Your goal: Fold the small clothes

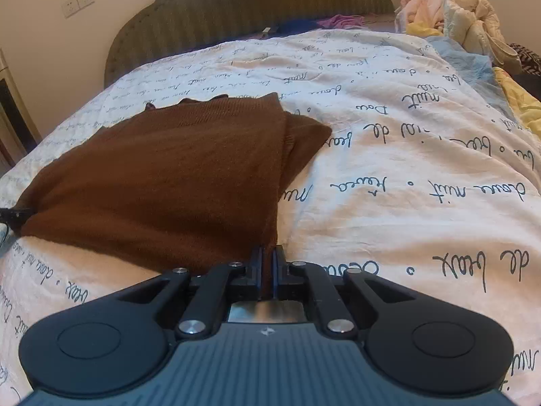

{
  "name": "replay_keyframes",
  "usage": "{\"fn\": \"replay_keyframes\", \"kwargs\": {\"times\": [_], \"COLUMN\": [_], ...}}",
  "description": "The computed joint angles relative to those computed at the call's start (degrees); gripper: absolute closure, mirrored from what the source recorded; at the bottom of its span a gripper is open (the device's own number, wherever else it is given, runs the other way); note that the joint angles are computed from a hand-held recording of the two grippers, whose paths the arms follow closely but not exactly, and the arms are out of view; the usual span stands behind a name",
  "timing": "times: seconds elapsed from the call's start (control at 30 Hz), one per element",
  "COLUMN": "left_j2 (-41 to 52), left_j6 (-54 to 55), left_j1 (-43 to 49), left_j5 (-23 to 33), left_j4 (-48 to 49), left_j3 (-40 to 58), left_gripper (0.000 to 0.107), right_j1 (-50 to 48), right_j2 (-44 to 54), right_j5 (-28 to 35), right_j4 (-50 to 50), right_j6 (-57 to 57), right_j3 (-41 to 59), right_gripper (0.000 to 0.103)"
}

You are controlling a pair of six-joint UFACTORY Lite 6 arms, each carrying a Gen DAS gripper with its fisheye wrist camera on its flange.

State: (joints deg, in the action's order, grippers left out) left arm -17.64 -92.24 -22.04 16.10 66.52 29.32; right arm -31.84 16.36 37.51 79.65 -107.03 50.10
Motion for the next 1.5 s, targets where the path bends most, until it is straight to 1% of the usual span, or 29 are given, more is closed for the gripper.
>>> {"fn": "replay_keyframes", "kwargs": {"times": [0.03,0.1,0.13,0.17,0.2,0.27,0.37,0.43,0.47,0.5,0.57,0.63,0.7,0.77,0.83,0.87,0.9,0.93,0.97,1.0,1.07,1.1,1.17,1.23,1.3,1.37,1.43,1.47,1.5], "left_j2": [-3.51,-9.14,-9.92,-8.71,-5.63,4.45,20.31,28.45,30.39,29.94,26.42,23.02,19.16,15.73,15.99,17.25,18.79,20.74,23.05,25.76,23.98,22.28,16.73,10.08,2.14,-7.26,-14.19,-16.22,-17.59], "left_j6": [-2.72,-11.87,-15.92,-18.83,-20.75,-24.1,-24.98,-20.55,-19.86,-21.58,-18.3,-16.95,-15.87,-16.67,-20.59,-23.4,-26.16,-28.49,-28.45,-28.66,-32.1,-30.53,-23.9,-22.74,-23.49,-21.36,-22.37,-25.76,-30.19], "left_j1": [-3.36,-13.52,-18.93,-23.09,-25.82,-29.24,-30.86,-29.89,-28.71,-28.88,-28.37,-28.66,-28.46,-28.2,-27.27,-26.69,-25.92,-24.58,-22.73,-20.63,-19.31,-19.38,-19.63,-20.1,-19.14,-13.4,-6.31,-3.87,-1.35], "left_j5": [4.87,16.86,22.07,24.88,25.59,25.52,22.75,19.87,17.68,17.82,15.17,14.81,13.72,13.11,13.04,13.0,12.84,11.49,8.92,6.11,4.21,3.8,3.61,5.83,5.98,0.18,-7.69,-10.35,-12.77], "left_j4": [1.39,8.68,11.28,13.42,15.84,21.81,26.7,25.44,25.43,26.97,26.51,25.39,23.38,23.75,26.52,28.71,30.79,32.53,32.11,31.52,34.69,33.66,26.36,20.92,14.98,4.58,-3.52,-4.09,-2.27], "left_j3": [-1.13,-3.35,-3.39,-2.26,-0.35,5.06,14.09,18.96,19.14,18.04,15.03,12.16,10.41,9.68,10.58,11.41,12.24,13.38,14.97,15.95,13.27,12.0,8.91,4.39,-0.55,-5.95,-11.44,-13.39,-14.85], "left_gripper": [0.064,0.042,0.038,0.03,0.027,0.028,0.032,0.046,0.061,0.069,0.078,0.078,0.078,0.075,0.056,0.04,0.033,0.031,0.029,0.028,0.028,0.029,0.032,0.036,0.036,0.037,0.037,0.037,0.037], "right_j1": [-0.57,-1.85,-2.3,-2.07,-0.67,5.19,16.32,23.28,25.42,27.06,27.36,26.28,26.37,26.51,25.73,25.36,25.51,26.44,27.88,29.84,32.3,32.47,31.99,29.64,27.07,24.68,22.89,22.66,22.87], "right_j2": [-0.89,-4.41,-7.04,-9.12,-10.73,-11.94,-9.02,-6.66,-5.14,-3.17,-3.94,-5.34,-6.29,-6.21,-5.75,-5.08,-4.46,-3.27,-2.05,-0.52,2.41,0.84,-3.29,-3.48,-3.65,-6.36,-7.3,-6.89,-5.84], "right_j5": [0.54,1.16,2.05,3.47,4.62,4.74,1.53,-3.14,-4.95,-6.89,-8.06,-7.72,-7.96,-6.88,-2.78,-1.07,-0.46,-1.36,-3.6,-6.74,-12.29,-12.83,-13.78,-11.49,-8.19,-6.77,-6.16,-6.54,-7.8], "right_j4": [-0.37,-0.17,1.95,3.39,3.47,2.35,3.8,7.0,7.78,6.69,7.27,5.62,0.58,-5.92,-6.72,-4.36,-1.12,0.68,2.56,4.36,9.84,10.8,11.09,5.87,-3.75,-3.79,1.31,5.17,7.84], "right_j6": [2.2,5.87,4.66,3.15,3.15,5.05,5.7,3.22,2.34,2.4,-3.7,-4.05,0.42,9.87,15.74,15.08,13.69,12.98,11.72,10.27,0.67,-5.27,-9.97,-5.07,5.54,8.97,6.51,3.2,0.98], "right_j3": [0.07,-0.83,-2.43,-3.62,-4.23,-4.29,-2.59,-1.73,-1.23,-0.62,-3.76,-4.95,-4.44,-1.6,1.28,2.39,3.02,4.11,4.95,5.64,4.12,1.86,-2.78,-2.65,0.1,-0.67,-0.69,-0.92,-0.85], "right_gripper": [0.086,0.075,0.074,0.074,0.074,0.074,0.074,0.074,0.075,0.075,0.075,0.075,0.075,0.074,0.072,0.069,0.061,0.052,0.049,0.045,0.045,0.045,0.045,0.045,0.044,0.044,0.043,0.04,0.032]}}
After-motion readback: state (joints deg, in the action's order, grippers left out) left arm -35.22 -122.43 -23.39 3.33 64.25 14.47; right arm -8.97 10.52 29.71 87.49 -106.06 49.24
